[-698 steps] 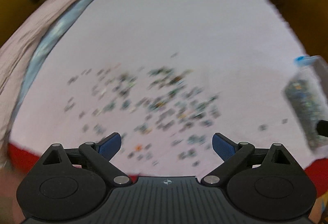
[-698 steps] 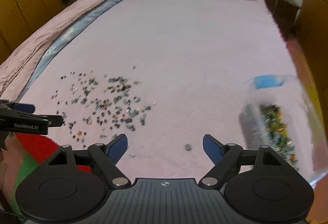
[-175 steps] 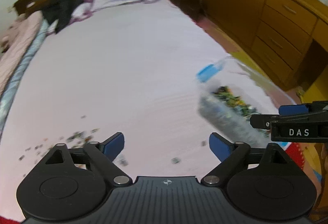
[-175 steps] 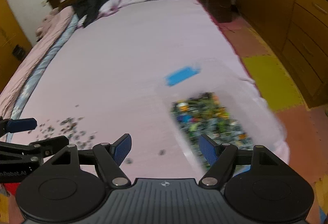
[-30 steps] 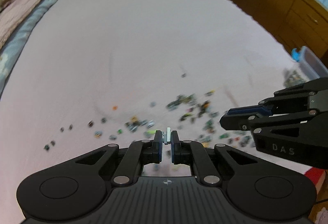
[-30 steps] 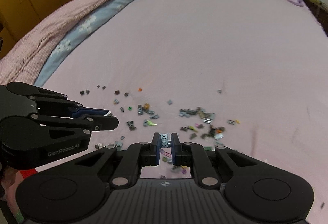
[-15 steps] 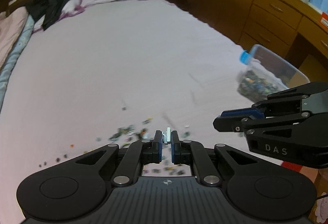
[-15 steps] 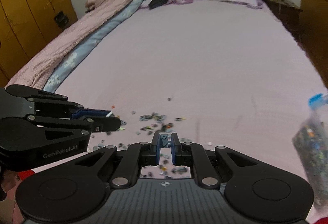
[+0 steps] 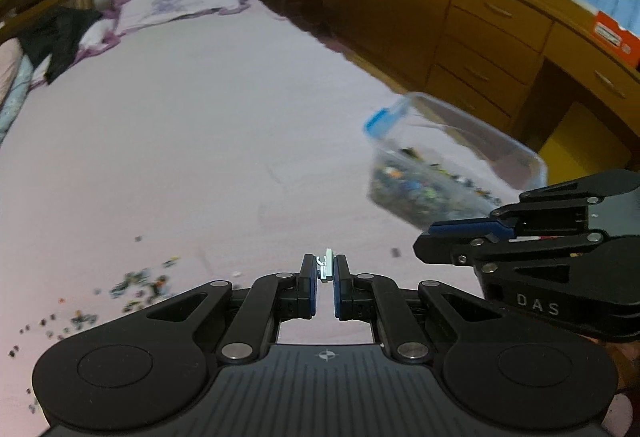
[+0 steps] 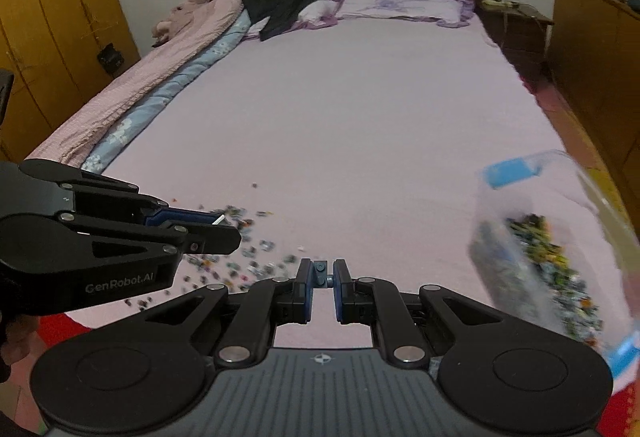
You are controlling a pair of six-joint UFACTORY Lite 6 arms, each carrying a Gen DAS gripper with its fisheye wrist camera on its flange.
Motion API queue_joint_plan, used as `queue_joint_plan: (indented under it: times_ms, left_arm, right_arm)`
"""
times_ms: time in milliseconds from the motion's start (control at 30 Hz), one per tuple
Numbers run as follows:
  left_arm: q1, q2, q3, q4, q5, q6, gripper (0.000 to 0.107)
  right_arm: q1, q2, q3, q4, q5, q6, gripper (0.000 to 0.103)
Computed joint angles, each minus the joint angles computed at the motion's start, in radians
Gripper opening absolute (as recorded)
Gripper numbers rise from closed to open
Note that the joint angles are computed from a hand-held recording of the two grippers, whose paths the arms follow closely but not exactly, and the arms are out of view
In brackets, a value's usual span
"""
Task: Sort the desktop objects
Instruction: 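Carry the light grey brick in the left gripper to the clear box, then lower the left gripper into the box and open it to release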
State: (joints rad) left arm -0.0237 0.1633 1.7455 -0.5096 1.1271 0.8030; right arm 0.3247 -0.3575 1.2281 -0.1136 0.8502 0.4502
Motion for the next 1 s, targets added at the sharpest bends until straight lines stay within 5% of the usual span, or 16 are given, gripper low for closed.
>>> queue_joint_plan:
  times_ms: [167,600,1000]
  left_arm:
    - [-0.096,0.014,0.059,0.026,0.011,-0.015,0.010]
    - [-0.245,0.181,0.222,-0.047,-0.017,-0.020,0.010]
    - [-0.470,0.434,0.616,0.178,0.022,-0.349,0.010]
  right_arm:
    - [-0.172,-0.111,-0.051,0.131,0.044,-0.144,0.011]
    - [-0.387,-0.134,-0.076,0.144,0.037,-0.203,0.011]
    - [-0.923,0.041,-0.022,0.666,0.100,-0.940,0.011]
